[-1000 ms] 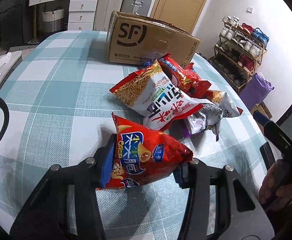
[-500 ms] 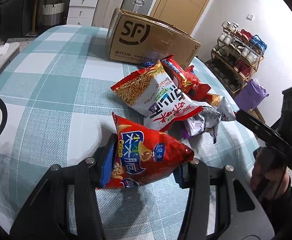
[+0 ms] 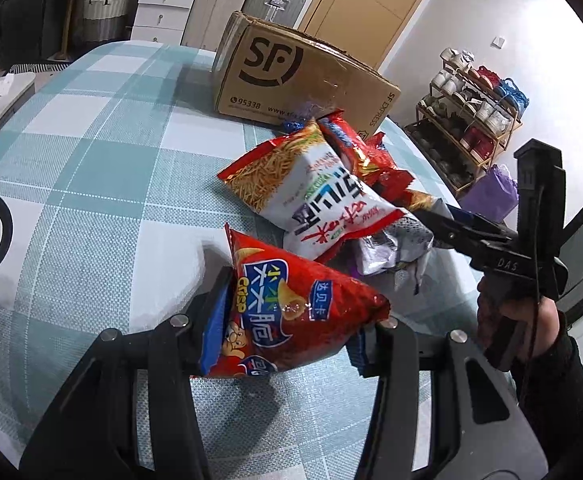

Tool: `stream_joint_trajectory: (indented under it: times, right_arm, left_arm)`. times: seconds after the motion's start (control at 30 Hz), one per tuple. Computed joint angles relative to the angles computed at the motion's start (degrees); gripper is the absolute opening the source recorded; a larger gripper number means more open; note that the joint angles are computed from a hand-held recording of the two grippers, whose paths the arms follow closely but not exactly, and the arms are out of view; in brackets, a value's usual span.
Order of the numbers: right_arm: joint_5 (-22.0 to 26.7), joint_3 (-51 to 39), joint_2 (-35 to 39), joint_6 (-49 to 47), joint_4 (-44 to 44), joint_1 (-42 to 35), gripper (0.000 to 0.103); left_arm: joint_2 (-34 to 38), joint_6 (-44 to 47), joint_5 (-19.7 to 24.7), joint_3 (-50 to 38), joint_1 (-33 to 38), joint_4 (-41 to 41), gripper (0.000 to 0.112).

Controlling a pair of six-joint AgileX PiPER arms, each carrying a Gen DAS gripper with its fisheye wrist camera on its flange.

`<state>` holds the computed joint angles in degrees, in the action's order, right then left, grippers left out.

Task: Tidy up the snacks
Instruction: 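Grasp the red chip bag with the left gripper while the right gripper grasps the white noodle-snack bag, then lift both bags and carry them over the SF box, lowering them inside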

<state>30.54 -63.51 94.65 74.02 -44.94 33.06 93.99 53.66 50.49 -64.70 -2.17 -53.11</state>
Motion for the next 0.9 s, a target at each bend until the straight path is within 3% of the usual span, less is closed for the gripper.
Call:
stream_joint_trajectory:
  times: [0.13, 0.2, 0.37, 0.47, 0.7, 0.9]
  right_arm:
    - [-1.0, -1.2, 1.2, -6.5, 5.9, -1.2, 0.098]
    - [-1.6, -1.4, 1.4, -8.7, 7.9, -1.7, 0.078]
    - [-2.2, -2.1, 2.1, -12.5, 11.5, -2.0, 0.064]
    - [-3.5, -0.8, 1.4, -11.0, 11.4, -1.6, 0.061]
    - [-2.4, 4.2, -2.8, 2.5, 2.2, 3.2, 0.057]
    - [-1.1, 11.1, -10.0, 20.8, -9.4, 9.5, 0.057]
  left_arm:
    - [0.1, 0.0, 0.0, 0.0, 0.0, -0.1, 0.046]
    - [0.1, 0.1, 0.1, 0.0, 0.1, -0.2, 0.046]
    - [0.5, 0.3, 0.4, -0.4, 0.4, -0.4, 0.046]
    - [0.6, 0.3, 0.6, -0.4, 0.4, -0.5, 0.046]
    - [0.1, 0.1, -0.6, 0.0, 0.0, -0.1, 0.046]
    - [-2.2, 0.2, -2.5, 1.9, 0.1, 0.7, 0.045]
